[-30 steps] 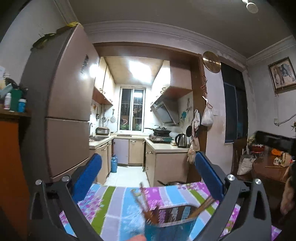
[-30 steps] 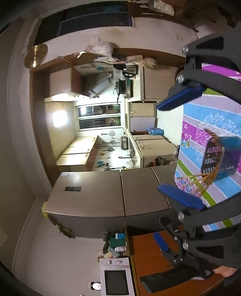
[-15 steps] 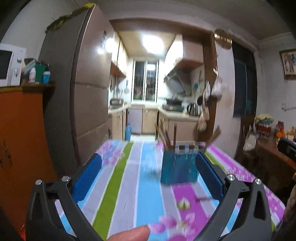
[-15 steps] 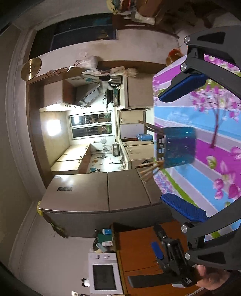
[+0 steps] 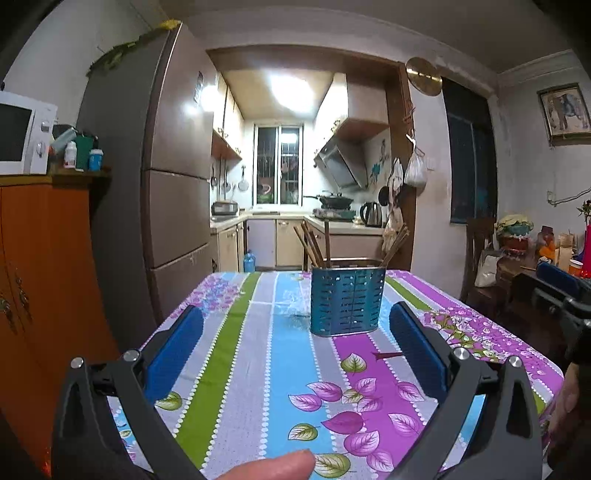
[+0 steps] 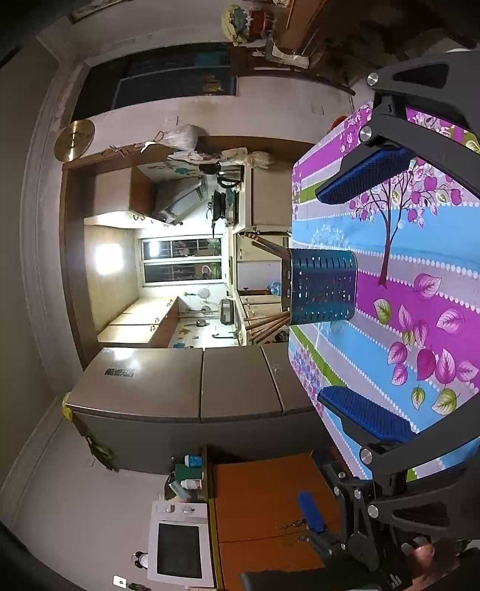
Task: Organize utensils
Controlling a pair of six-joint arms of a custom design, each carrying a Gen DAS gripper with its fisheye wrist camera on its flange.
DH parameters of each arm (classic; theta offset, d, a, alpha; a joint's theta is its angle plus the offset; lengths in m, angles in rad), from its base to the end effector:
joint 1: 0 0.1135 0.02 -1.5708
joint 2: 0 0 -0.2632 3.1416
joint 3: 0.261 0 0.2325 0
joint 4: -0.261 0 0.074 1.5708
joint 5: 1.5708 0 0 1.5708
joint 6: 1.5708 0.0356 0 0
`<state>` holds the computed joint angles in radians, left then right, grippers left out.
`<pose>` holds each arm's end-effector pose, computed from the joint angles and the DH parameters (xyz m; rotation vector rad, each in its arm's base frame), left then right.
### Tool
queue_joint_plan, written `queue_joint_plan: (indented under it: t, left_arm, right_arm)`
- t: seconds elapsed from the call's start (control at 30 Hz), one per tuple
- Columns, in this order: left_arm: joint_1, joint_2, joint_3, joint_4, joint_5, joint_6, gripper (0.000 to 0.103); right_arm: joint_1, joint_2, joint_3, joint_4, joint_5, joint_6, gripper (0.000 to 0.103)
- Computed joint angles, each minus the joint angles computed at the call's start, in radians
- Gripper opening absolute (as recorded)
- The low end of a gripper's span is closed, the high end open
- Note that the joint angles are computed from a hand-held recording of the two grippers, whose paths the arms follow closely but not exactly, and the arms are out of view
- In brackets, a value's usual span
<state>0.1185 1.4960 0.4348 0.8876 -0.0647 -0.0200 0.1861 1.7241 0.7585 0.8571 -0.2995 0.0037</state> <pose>0.2680 0.0342 0.1902 -0.1681 1.7376 0.1286 0.3368 0.0741 0.2113 -0.3781 1.6468 0.3938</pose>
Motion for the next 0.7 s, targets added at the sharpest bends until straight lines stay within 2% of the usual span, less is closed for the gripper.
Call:
queue_joint_plan:
  t: [0.17,0.33,0.57,0.7]
  left_arm:
    - [-0.012,-0.051,-0.053,0.032,-0.015,-0.013,0.098]
    - [-0.044,-0.093,-0.076,0.013,-0.045,-0.027,0.098]
    - [-0.144,-0.155,-0.139,0.025,-0.134,-0.009,0.098]
    - [-0.204,-0.16,-0.176,0.072,-0.195,0.012,0.098]
  right_arm:
    - [-0.003,-0.037,-0.061,0.06,0.009,0.015,0.098]
    - [-0.023,-0.075,-0.12,0.093,-0.002,0.021,0.098]
    - [-0.066,-0.134,-0.249,0.196,-0.037,0.022,0.098]
    - [-0.104,-0.164,-0.325,0.249,-0.074,0.021,0.098]
